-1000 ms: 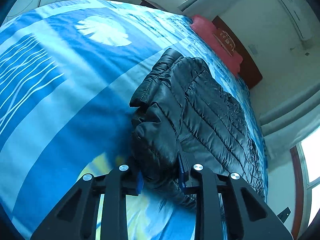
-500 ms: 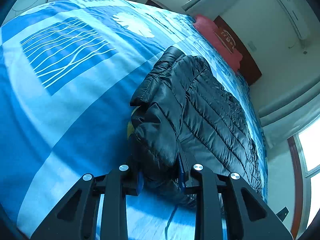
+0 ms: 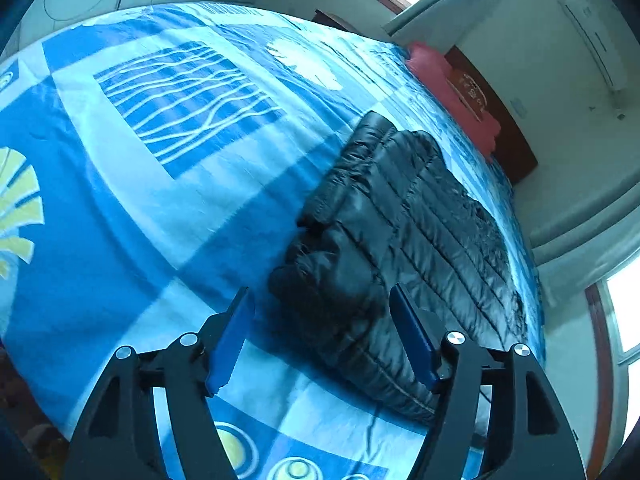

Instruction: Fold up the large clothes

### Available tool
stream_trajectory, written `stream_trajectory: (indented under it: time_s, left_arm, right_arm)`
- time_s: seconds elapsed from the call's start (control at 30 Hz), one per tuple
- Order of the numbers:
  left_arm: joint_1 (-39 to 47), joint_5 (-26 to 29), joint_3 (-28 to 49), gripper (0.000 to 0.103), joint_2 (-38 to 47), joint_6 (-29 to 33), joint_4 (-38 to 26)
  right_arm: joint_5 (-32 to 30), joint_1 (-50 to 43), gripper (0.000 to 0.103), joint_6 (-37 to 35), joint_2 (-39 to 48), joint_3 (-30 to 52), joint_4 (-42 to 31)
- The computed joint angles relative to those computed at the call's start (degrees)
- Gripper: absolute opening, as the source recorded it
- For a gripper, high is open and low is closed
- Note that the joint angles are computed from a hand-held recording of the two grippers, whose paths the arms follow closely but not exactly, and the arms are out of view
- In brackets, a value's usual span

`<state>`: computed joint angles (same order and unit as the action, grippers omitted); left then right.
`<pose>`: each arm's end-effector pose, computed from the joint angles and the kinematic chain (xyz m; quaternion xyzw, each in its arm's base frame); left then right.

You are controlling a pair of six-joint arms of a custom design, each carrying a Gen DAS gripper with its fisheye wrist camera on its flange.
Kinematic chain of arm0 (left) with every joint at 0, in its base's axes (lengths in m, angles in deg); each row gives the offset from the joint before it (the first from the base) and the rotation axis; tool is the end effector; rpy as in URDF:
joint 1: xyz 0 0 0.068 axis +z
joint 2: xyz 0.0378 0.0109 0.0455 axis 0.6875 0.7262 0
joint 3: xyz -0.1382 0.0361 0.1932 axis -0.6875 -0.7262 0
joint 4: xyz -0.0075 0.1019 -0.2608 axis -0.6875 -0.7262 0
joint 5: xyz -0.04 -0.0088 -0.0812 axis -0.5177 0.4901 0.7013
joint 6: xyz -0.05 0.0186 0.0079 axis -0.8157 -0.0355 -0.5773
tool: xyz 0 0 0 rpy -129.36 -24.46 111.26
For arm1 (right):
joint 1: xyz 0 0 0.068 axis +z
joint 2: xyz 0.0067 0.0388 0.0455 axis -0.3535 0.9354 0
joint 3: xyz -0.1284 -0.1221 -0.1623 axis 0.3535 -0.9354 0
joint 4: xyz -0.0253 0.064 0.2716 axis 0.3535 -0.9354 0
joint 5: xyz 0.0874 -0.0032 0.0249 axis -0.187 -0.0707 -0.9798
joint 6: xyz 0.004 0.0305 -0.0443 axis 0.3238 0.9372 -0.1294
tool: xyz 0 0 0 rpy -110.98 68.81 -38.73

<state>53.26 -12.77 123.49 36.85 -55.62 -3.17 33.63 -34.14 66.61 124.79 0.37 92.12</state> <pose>0.3558 0.0475 0.1695 -0.2275 0.8977 -0.2356 0.2949 0.2771 -0.0561 0.1126 0.3451 0.8448 0.2076 0.3523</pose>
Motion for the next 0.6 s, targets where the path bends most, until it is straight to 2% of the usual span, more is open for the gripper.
stream_trajectory:
  time_s: [0.17, 0.3, 0.47, 0.6]
  left_arm:
    - [0.6, -1.7, 0.5, 0.07, 2.5, 1.8, -0.8]
    - [1.2, -1.4, 0.4, 0.07, 2.4, 3.3, -1.2]
    - [2.7, 0.3, -0.5, 0.071, 1.4, 4.3, -1.9]
    - [3.2, -0.3, -1.5, 0.07, -1.4, 6.2, -3.3]
  right_arm:
    - [0.5, 0.0, 0.046, 0.2, -0.5, -1.1, 0.8]
    - [1.4, -1.5, 0.052, 0.1, -3.2, -2.5, 0.1]
    - [2.8, -3.8, 0.052, -1.3, -6.6, -3.4, -2.8]
    - [7.0, -3.5, 0.052, -2.7, -10.6, -3.4, -7.1]
